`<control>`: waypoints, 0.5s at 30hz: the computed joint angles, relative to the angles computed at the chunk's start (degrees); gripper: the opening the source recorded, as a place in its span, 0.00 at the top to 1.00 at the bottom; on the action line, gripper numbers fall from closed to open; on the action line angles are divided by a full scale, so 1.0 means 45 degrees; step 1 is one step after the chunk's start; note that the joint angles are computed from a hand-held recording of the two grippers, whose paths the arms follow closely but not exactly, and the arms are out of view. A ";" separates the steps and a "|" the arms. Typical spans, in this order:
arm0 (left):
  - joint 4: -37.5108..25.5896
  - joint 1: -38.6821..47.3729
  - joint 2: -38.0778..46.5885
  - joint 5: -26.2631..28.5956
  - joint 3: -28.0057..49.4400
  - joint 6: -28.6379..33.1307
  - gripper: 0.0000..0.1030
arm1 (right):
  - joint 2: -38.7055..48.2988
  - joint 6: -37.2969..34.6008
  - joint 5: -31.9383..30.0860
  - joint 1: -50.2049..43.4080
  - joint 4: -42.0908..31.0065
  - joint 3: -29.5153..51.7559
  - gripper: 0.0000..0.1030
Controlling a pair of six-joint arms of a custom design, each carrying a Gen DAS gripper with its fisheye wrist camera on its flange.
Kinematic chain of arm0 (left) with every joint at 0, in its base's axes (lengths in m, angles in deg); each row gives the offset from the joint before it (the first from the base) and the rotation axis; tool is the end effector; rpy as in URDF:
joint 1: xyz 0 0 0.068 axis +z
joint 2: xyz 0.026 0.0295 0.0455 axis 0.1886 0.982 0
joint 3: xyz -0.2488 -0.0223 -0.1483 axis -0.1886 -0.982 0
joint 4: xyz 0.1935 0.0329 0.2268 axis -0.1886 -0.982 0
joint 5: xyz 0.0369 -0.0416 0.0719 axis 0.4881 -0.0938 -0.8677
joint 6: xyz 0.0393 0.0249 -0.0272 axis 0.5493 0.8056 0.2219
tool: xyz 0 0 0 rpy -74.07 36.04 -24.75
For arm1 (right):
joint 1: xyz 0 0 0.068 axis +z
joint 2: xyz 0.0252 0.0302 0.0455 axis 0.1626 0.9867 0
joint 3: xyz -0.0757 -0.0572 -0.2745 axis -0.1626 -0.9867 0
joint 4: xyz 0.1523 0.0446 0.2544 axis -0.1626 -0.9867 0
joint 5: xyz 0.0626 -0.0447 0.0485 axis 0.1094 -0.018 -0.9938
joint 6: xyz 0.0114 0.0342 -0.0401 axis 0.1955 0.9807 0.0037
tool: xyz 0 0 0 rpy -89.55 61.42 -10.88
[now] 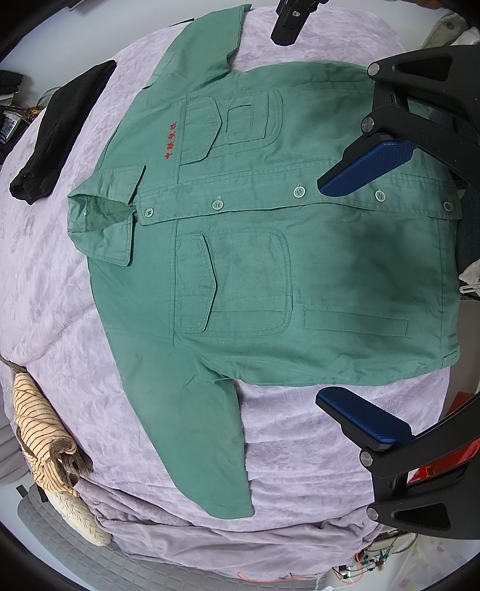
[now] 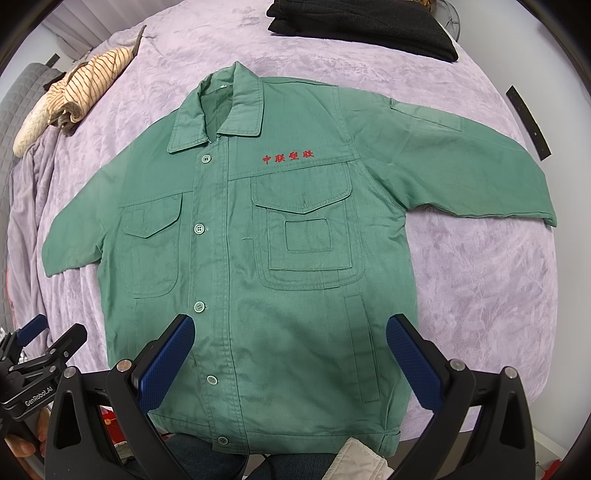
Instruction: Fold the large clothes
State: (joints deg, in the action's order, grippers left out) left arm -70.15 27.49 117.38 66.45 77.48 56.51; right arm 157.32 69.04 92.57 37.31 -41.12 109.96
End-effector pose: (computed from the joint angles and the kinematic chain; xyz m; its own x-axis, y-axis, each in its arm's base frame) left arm 0.2917 0.0851 0.3430 -0.9533 0.2485 -0.1718 0.2448 0.9686 0.0428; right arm 0.2430 0.1257 0.3507 -0.9325 0.3282 -0.1505 0.3249 0.9446 0.0468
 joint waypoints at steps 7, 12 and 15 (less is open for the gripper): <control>-0.0029 0.0043 0.0028 0.0037 -0.0010 -0.0055 0.00 | -0.0134 0.0240 0.0006 0.0140 -0.0035 -0.0141 0.00; -0.0057 0.0179 -0.0095 0.0172 -0.0169 0.0036 0.00 | -0.0187 0.0411 0.0005 0.0245 -0.0123 -0.0162 0.00; -0.0095 0.0440 -0.0046 0.0421 -0.0138 0.0207 0.00 | -0.0196 0.0435 -0.0012 0.0269 -0.0147 -0.0150 0.00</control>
